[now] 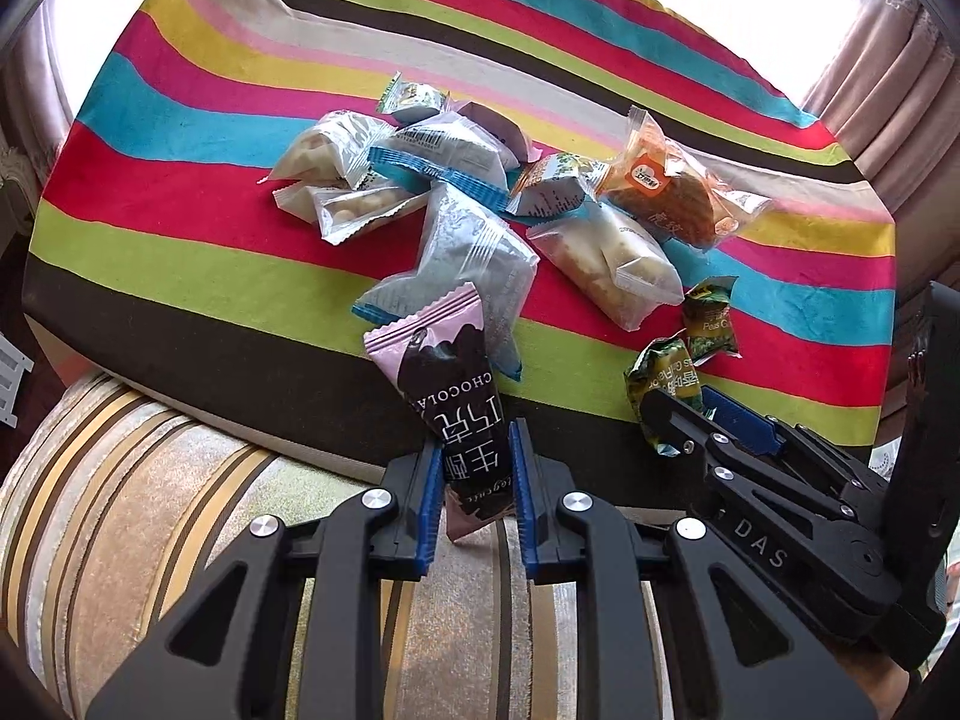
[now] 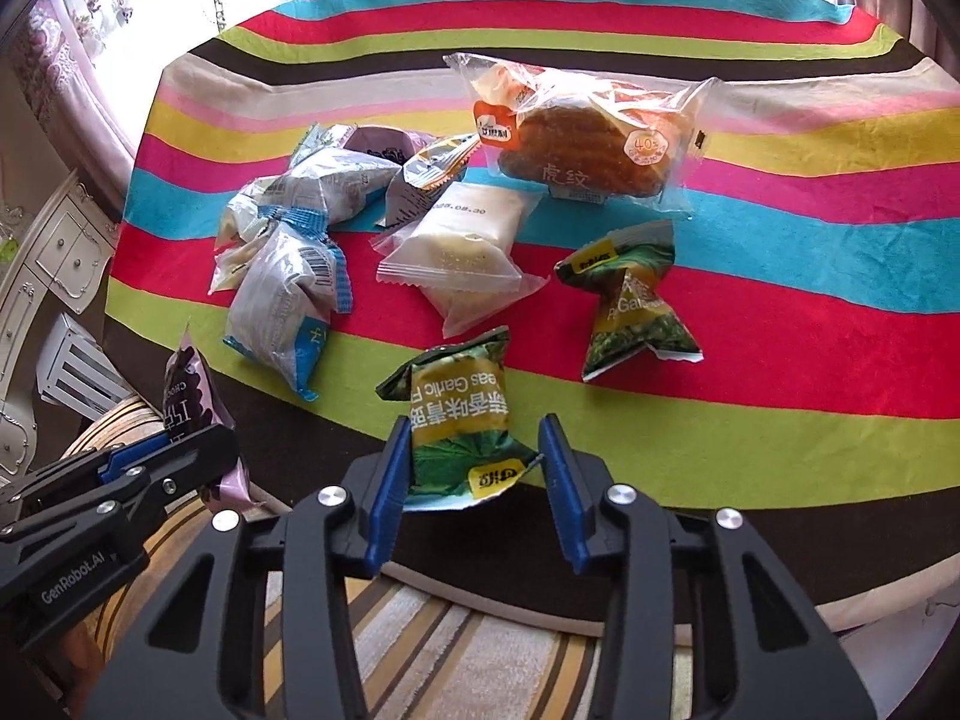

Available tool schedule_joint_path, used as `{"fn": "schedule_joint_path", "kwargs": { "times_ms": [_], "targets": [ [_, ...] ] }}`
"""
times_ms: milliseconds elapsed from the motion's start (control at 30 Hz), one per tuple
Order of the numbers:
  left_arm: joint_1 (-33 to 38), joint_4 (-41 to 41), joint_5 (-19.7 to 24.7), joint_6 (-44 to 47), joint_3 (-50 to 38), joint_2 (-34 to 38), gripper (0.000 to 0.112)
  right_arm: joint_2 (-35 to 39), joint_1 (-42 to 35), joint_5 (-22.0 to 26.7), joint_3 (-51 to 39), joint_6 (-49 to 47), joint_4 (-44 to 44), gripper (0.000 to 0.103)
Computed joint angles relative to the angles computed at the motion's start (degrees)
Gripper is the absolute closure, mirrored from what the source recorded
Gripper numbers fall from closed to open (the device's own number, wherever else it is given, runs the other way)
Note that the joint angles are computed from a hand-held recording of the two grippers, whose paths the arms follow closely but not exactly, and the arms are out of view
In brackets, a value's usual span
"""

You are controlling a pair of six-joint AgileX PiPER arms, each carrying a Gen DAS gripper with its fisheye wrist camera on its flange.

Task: Organize snacks
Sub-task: 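Grasp the green garlic chip bag with the right tool, then carry both snacks over the white box and open both tools to release them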

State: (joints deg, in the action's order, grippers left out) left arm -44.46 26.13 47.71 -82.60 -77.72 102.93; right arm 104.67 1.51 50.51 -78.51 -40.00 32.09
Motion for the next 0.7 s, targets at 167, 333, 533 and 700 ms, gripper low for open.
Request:
{"fn": "schedule_joint_path", "kwargs": {
  "times_ms": [167, 333, 533, 700],
  "targets": [
    [-2.48, 1.23, 3.55, 0.4, -3.88, 1.62, 0.094, -2.62, -5.01, 2.5, 2.45, -4.32, 5.53, 0.06],
    [-5.52, 1.88, 8.12, 2.49, -10.78, 5.39, 0.094, -4.46, -12.02, 6.43, 4.2, -8.81, 10.85, 0.06],
    [-9.05, 0.6, 13.38, 8.44, -22.97, 12.49, 0.094, -5.57, -21.8, 10.9, 6.29, -13.43, 15.33, 0.06],
    [-12.05, -0.86, 18.71, 15.03, -37.1, 20.52, 0.094, -5.27, -29.83, 13.0, 8.27, -16.9, 16.93, 0.06]
  ]
}}
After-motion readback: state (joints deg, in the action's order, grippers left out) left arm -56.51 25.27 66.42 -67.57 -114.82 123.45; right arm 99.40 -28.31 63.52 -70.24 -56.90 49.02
